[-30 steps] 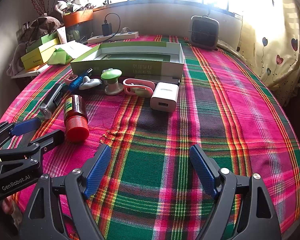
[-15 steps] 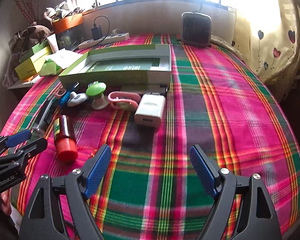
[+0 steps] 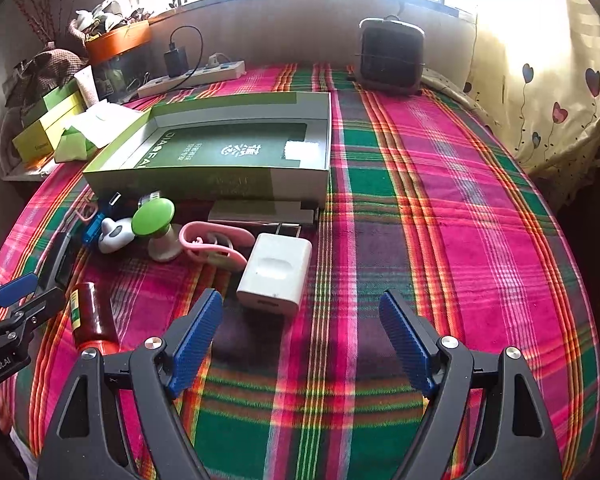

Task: Organize rigid objects
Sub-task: 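Grasp the black-and-silver stapler with the left tool while the right tool grasps the white charger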

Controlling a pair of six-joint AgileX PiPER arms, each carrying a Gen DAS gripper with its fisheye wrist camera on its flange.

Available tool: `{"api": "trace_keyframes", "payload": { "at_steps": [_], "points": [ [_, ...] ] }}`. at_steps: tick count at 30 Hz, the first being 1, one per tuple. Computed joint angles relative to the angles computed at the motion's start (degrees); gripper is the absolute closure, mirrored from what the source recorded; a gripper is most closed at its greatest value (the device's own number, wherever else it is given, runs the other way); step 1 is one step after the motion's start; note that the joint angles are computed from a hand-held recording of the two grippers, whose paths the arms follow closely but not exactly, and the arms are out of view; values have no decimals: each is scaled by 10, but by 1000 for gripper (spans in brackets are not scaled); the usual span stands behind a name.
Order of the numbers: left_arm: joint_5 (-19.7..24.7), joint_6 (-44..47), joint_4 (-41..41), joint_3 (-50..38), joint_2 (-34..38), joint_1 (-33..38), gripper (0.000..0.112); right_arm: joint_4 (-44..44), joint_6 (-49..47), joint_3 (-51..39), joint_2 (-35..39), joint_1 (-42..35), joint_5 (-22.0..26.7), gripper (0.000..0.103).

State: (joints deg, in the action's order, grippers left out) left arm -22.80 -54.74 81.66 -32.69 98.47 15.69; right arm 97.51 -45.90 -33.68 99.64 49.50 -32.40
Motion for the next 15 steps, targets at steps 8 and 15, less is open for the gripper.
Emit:
{"api": "trace_keyframes", "payload": {
  "at_steps": [8, 15],
  "points": [
    [28, 42, -54, -19, 19, -18, 57, -18, 3, -8, 10, -36, 28, 26],
    [34, 47, -68, -35, 29, -21, 72, -28, 1, -10, 14, -54, 36, 34]
  ]
}}
